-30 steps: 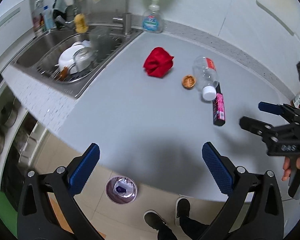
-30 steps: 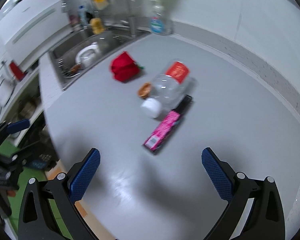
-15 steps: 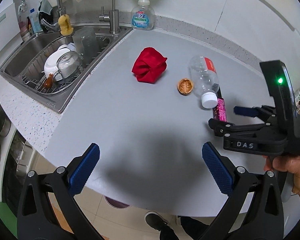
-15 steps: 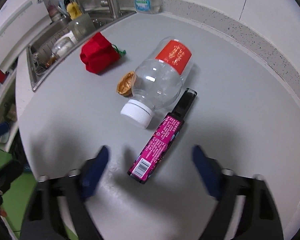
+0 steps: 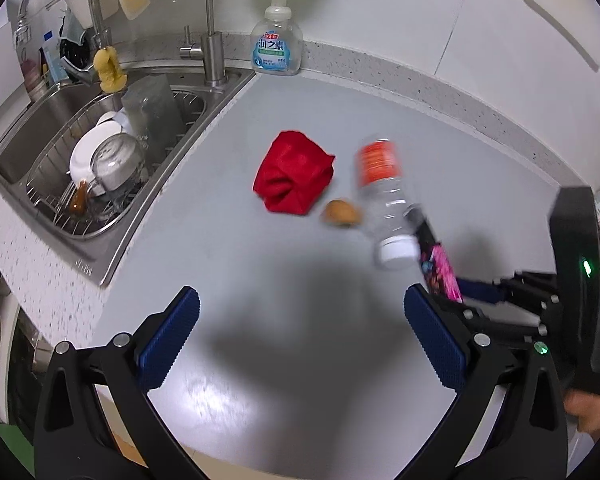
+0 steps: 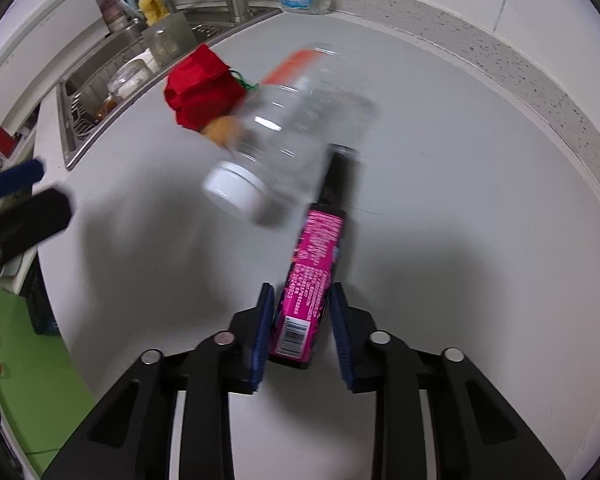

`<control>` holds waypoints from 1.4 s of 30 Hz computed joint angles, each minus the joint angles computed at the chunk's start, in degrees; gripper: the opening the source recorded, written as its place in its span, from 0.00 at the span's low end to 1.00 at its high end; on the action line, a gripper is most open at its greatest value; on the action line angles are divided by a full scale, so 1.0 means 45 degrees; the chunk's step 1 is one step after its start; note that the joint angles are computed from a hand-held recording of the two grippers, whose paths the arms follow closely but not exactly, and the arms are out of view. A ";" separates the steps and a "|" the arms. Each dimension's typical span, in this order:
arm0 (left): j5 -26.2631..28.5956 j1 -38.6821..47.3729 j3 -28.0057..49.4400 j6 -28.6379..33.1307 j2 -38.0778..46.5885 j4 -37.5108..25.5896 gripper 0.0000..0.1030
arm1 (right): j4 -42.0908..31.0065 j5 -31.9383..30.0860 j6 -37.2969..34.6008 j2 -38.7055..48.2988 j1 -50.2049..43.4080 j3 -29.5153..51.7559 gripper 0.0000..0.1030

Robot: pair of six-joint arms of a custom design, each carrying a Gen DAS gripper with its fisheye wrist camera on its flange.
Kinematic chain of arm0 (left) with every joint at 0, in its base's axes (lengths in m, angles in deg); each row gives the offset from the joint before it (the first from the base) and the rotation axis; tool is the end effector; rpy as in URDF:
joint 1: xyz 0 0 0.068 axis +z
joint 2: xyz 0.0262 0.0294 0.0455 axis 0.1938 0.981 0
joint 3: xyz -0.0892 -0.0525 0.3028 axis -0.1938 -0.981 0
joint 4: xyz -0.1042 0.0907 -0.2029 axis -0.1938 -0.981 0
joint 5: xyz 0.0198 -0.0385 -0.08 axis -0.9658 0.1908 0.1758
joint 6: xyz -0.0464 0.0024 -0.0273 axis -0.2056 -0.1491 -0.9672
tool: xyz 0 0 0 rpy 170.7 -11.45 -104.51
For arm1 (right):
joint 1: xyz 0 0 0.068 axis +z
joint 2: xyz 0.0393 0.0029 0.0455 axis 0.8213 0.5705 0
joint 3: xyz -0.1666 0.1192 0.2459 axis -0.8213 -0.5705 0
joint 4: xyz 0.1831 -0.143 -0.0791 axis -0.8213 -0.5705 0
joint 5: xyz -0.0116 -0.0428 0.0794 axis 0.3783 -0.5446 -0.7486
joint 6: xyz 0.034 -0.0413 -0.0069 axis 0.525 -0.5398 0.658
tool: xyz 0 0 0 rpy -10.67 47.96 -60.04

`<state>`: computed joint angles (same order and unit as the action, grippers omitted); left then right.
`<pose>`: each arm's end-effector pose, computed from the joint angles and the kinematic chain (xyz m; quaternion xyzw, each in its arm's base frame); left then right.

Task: Collect trash
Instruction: 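Grasp the pink candy box with the right gripper, then grasp the red drawstring pouch with the left gripper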

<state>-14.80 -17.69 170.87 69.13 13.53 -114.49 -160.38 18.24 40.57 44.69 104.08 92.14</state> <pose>0.2321 -0.1251 0.4750 0.1004 0.9537 -0.0751 0.2734 0.2019 0.2205 0.4308 -0.0832 0.9788 0.0398 0.1831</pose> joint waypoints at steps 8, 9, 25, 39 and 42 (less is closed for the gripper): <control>-0.0046 0.0336 0.1093 0.0464 0.1129 0.0031 0.97 | 0.0028 0.0013 -0.0263 -0.0290 -0.0055 0.0152 0.21; -0.0047 0.0392 0.1330 0.0534 0.1335 -0.0006 0.97 | -0.0010 0.0013 -0.0311 -0.0318 -0.0066 0.0234 0.21; -0.0065 0.1340 0.4858 0.1294 0.4280 -0.0856 0.97 | -0.0890 0.0149 -0.1265 -0.0685 -0.0729 0.1634 0.21; 0.0531 0.1495 0.6094 0.1588 0.5867 -0.1339 0.66 | -0.1003 -0.0065 -0.1956 -0.0616 -0.1458 0.2135 0.21; 0.0428 0.1305 0.6203 0.1702 0.5975 -0.1350 0.49 | -0.1012 -0.0056 -0.1905 -0.0729 -0.1424 0.2034 0.21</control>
<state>-12.88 -11.82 198.78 76.79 40.42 -120.57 -164.94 17.99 32.00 41.41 97.68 101.30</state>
